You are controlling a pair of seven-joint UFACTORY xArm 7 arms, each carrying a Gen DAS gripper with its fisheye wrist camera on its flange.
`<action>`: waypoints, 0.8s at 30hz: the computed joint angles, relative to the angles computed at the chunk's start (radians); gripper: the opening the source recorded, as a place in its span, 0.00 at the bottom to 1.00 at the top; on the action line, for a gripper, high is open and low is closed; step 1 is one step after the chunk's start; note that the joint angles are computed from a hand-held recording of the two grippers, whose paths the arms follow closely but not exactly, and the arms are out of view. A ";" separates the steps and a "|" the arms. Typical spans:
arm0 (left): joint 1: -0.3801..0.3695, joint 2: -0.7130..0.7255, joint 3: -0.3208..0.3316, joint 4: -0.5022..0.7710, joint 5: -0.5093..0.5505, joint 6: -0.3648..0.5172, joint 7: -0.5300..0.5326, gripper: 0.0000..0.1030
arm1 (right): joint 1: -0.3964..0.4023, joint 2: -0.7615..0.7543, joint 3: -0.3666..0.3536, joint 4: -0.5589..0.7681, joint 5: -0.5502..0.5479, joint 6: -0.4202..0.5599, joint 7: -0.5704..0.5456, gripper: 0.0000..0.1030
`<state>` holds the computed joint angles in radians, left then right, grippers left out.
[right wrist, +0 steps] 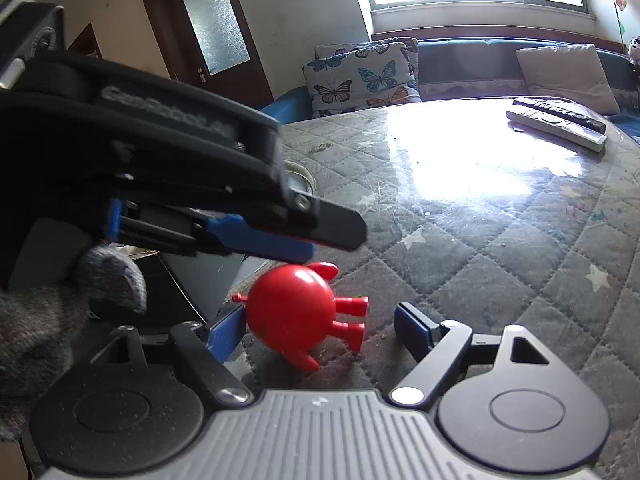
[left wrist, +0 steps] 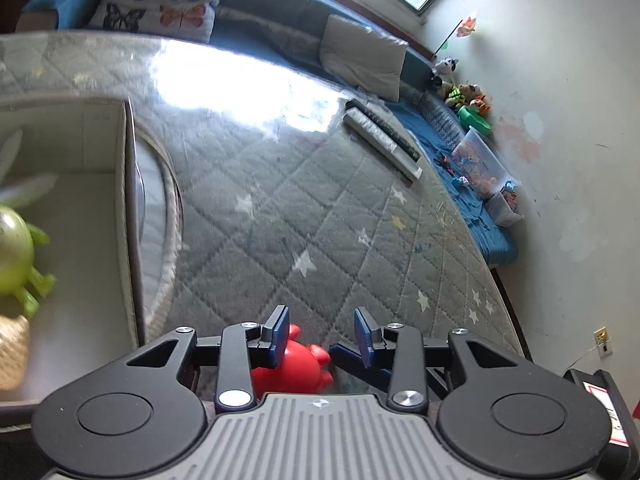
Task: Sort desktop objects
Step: 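Close the left tool on the red toy while the right tool grips it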
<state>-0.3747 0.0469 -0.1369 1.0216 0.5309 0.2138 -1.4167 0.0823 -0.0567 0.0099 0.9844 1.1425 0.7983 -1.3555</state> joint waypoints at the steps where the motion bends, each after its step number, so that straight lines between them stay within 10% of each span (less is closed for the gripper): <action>1: 0.006 0.006 -0.010 -0.011 -0.073 -0.017 0.045 0.37 | -0.002 0.001 -0.002 0.001 -0.001 0.004 -0.001 0.81; 7: -0.012 0.020 -0.024 -0.044 -0.270 -0.046 0.144 0.37 | -0.005 -0.051 -0.014 -0.053 -0.018 -0.004 -0.033 0.81; 24: 0.049 -0.164 -0.096 -0.206 0.065 -0.103 -0.152 0.38 | -0.008 -0.244 -0.107 -0.227 -0.094 0.055 -0.034 0.81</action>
